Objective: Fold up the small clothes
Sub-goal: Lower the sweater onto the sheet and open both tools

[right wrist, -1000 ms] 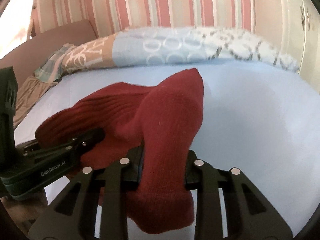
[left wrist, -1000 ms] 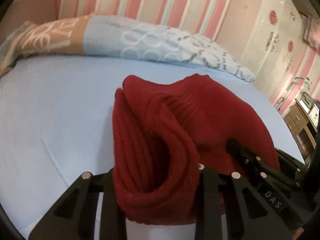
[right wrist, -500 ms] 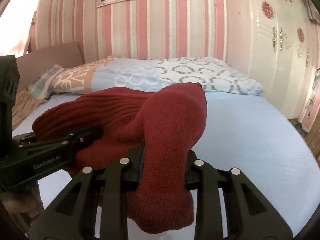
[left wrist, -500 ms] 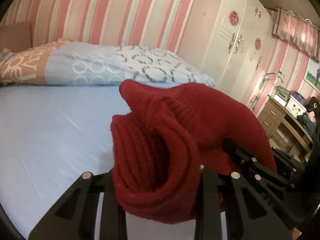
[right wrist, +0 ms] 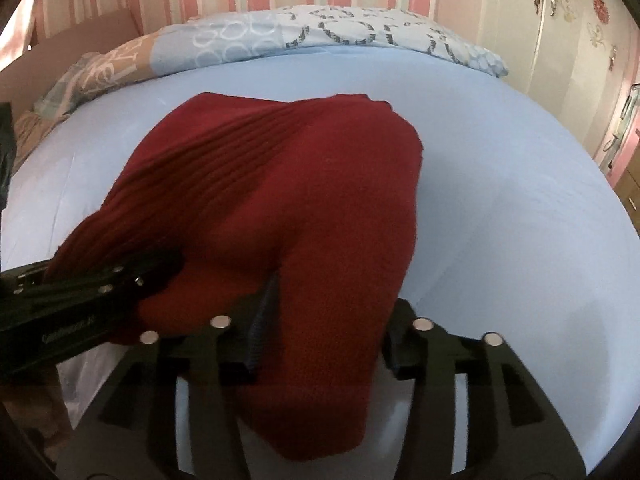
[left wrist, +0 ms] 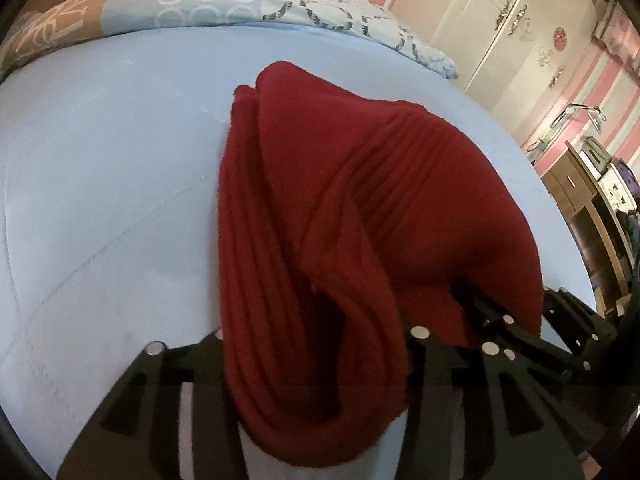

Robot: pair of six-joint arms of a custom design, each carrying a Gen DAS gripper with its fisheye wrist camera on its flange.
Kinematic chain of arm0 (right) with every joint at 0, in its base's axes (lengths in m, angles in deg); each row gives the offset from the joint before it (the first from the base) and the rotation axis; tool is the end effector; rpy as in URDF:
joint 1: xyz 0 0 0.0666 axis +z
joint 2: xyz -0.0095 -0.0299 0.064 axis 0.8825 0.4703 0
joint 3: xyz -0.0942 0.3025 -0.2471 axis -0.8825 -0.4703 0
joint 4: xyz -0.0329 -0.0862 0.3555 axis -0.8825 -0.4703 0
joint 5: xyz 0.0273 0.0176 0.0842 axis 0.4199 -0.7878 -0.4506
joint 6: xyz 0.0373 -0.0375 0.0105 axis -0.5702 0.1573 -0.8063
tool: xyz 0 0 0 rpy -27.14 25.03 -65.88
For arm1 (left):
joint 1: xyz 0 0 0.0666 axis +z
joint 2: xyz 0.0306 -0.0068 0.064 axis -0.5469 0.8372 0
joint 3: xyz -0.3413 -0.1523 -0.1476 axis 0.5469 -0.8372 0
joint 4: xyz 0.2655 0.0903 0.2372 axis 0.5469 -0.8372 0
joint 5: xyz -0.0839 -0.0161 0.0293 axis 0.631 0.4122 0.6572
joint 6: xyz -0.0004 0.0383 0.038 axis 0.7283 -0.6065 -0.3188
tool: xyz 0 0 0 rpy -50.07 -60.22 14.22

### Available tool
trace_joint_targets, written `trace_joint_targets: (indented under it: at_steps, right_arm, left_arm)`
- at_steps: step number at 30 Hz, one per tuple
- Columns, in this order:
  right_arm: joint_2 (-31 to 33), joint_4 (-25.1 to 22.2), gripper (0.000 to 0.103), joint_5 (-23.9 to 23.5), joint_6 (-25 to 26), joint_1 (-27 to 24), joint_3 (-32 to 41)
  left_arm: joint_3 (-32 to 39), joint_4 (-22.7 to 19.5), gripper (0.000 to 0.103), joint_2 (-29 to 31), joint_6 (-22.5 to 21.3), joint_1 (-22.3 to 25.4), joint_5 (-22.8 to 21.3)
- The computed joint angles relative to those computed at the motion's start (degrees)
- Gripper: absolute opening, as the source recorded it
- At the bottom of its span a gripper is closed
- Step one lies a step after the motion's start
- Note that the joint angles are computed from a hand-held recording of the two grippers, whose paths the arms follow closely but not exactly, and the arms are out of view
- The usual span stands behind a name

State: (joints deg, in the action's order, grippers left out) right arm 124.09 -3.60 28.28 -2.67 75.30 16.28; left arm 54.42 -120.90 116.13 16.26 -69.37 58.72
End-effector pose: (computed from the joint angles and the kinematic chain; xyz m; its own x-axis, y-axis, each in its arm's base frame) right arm 0.3747 0.0866 0.2787 -0.7206 -0.1940 -0.6657 -0.2144 0.9753 -0.0520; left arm 0.3711 -0.2676 0.3143 -0.8259 -0.1650 -0.5392 0.0213 0.9464 -0.3222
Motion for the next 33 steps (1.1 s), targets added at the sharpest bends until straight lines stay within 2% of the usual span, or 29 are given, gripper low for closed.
trace_joint_targets:
  at_steps: [1, 2, 4, 7, 13, 24, 29, 33]
  right_arm:
    - [0.1, -0.1, 0.067, 1.0, 0.3, 0.1, 0.2]
    - [0.1, -0.7, 0.070, 2.4, 0.6, 0.5, 0.4]
    - [-0.2, -0.4, 0.084, 4.0, 0.2, 0.5, -0.3]
    - [0.2, -1.4, 0.097, 3.2, -1.3, -1.1, -0.3]
    - [-1.0, -3.5, 0.100, 1.7, -1.7, -2.8, -0.9]
    - [-4.2, -5.1, 0.100, 2.4, -3.5, -2.6, -2.3]
    - [-4.6, -6.2, 0.100, 2.0, -3.5, -3.2, -2.9]
    - [-4.5, -7.1, 0.100, 1.9, -3.4, -3.3, -3.1]
  left_arm:
    - [0.4, -0.8, 0.052, 0.0, -0.2, 0.0, -0.2]
    - [1.1, -1.8, 0.064, 0.2, -0.5, -0.1, -0.7]
    - [1.8, -4.6, 0.084, 0.1, -0.4, -0.5, -4.7]
    - [-1.2, -3.1, 0.091, -1.5, -0.2, 0.9, -3.8]
    - [-5.2, 0.4, 0.093, -4.5, -2.0, 1.4, -3.8]
    - [-8.4, 3.9, 0.093, -9.4, -1.7, 1.4, -5.2]
    - [-10.5, 4.9, 0.093, -10.2, 0.5, 1.8, -5.2]
    - [-13.5, 6.2, 0.096, -9.9, 3.1, 2.5, -3.1]
